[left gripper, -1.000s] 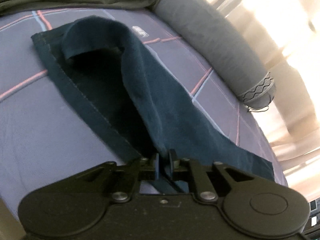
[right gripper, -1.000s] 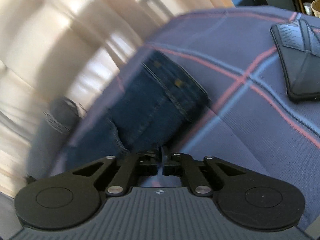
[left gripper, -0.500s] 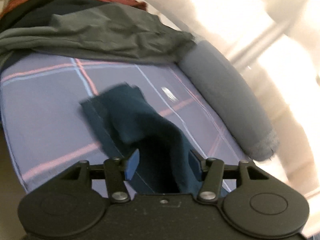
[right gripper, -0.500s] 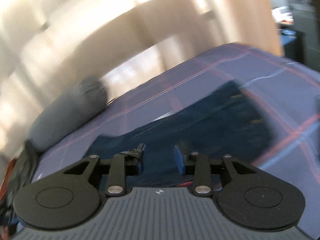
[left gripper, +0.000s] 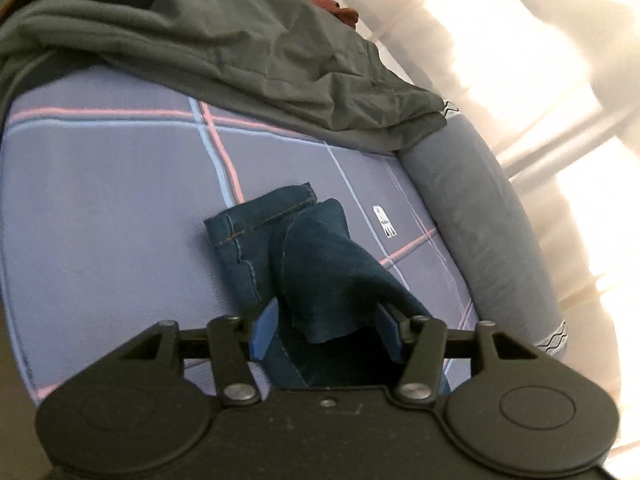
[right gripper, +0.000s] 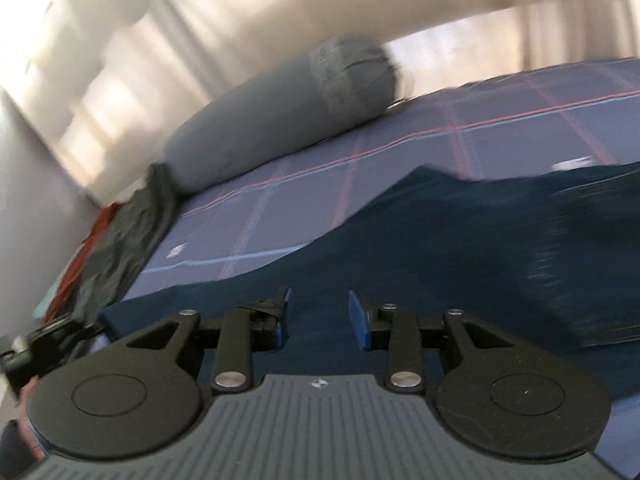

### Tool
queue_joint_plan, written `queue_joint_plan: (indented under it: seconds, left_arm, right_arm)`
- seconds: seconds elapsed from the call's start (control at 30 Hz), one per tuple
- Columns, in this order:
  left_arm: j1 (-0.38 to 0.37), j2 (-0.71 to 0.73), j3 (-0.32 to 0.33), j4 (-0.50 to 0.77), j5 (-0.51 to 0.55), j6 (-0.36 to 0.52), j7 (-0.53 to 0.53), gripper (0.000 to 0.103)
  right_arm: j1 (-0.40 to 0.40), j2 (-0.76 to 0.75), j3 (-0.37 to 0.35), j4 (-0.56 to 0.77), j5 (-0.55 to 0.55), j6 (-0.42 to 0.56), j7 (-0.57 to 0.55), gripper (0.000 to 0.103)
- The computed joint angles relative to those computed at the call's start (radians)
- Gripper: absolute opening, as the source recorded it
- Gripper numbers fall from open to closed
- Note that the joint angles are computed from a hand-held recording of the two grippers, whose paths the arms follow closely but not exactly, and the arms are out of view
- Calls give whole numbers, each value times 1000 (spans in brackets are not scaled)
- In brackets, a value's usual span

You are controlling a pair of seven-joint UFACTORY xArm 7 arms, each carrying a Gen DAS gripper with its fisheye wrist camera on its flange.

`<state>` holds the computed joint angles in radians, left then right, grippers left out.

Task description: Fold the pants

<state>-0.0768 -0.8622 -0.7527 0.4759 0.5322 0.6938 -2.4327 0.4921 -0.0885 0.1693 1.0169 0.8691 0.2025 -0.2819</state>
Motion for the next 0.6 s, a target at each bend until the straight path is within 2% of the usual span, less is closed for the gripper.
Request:
queue_joint_plan:
  seconds: [0.03,0.07,0.1,0.13,0.27,0.3,0.37,0.4,0.43,0.47,0.53,0.6]
  left_arm:
    - [8,-1,5,-10,13,-27,-3,103]
    - [13,-5,10,-17,21,-46,-1,98]
    - [15,-4,21,-22,27,-60,11,87]
    - [14,-3,40,-25,35,-72,39,84]
    - [-32,-6,144,-3,41,-26,262,78]
    - [-51,-8,175,6,38,-10,337,78]
    - [-73,-32,195,16,25,42,438,81]
    - [-82,-47,199,17,15,65,475,84]
    - [-93,-71,201,15,1,100,509,93]
    - [-97,-93,193,12,-11,131,526,100]
    - [-99,-140,160,16,-48,249,540,101]
    - [-126,-198,169,-20,-89,275,527,103]
  right_arm:
    - [9,-2,7,5,-1,14,-2,58]
    - [14,12,14,22,-16,26,-3,58]
    - [15,25,24,38,-48,36,17,60]
    - [20,43,32,59,-58,48,21,60]
    - [27,106,69,144,-32,123,-33,60]
    - [28,125,80,166,-35,137,-36,60]
    - [30,155,102,204,-56,154,-35,60]
    - [32,172,110,222,-73,162,-28,60]
    - [30,184,117,237,-80,174,-27,60]
    - [29,200,125,254,-88,180,-26,60]
    - [33,228,137,284,-124,190,-2,60]
    - [28,252,148,312,-138,206,9,60]
